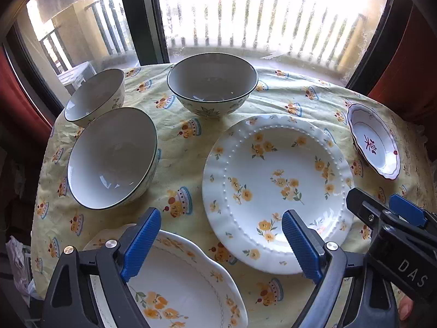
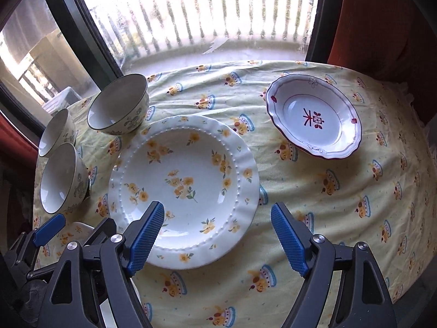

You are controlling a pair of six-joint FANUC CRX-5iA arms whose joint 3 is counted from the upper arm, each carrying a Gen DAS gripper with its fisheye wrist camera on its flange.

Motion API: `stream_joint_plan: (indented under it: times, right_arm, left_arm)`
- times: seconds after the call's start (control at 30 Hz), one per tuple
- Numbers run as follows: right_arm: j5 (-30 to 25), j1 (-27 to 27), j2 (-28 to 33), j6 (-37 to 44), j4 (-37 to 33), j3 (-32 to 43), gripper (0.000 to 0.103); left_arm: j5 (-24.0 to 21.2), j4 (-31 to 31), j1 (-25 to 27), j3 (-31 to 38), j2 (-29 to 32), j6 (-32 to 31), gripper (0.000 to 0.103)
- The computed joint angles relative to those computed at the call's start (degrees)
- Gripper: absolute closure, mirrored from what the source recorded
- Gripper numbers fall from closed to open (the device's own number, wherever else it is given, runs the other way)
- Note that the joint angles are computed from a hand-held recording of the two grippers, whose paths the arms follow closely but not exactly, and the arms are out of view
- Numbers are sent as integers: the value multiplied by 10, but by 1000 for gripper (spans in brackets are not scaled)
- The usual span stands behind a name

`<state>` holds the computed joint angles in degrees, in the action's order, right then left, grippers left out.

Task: Organize plates and bowls
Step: 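Reach the left tool to the beaded-rim plate and grasp its rim, then lift the beaded-rim plate with the left tool and carry it over the orange-flower plate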

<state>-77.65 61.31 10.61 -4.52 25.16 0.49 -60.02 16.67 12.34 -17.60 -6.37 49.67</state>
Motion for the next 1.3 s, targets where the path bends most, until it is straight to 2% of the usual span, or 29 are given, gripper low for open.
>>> stream_joint_plan:
  times: [0.17,0.4,0.57,0.7,0.83,1.0,1.3]
  right_arm:
    - [24,-34,0,45,0,-16,20]
    - [64,-76,15,114,1,-25,20]
    - [90,-99,28,143,-24,-26,20]
    - [100,-111,39,160,-42,-22,20]
    - [114,-119,39,166,-56,-26,20]
    - [150,-123,28,174,-73,-41,33]
    - [101,-101,17,129,-70,-46,34]
  left_arm:
    - [15,-30,-36,23,34,78,12]
    - [53,-65,-69,41,71,122,12]
    - [49,-92,-85,61,101,151,12]
    - [42,-99,-92,72,119,161,16]
    - [43,-110,-99,77,126,170,16]
    - [47,-117,-110,83,131,173,16]
    - [23,-99,-110,54,104,143,19]
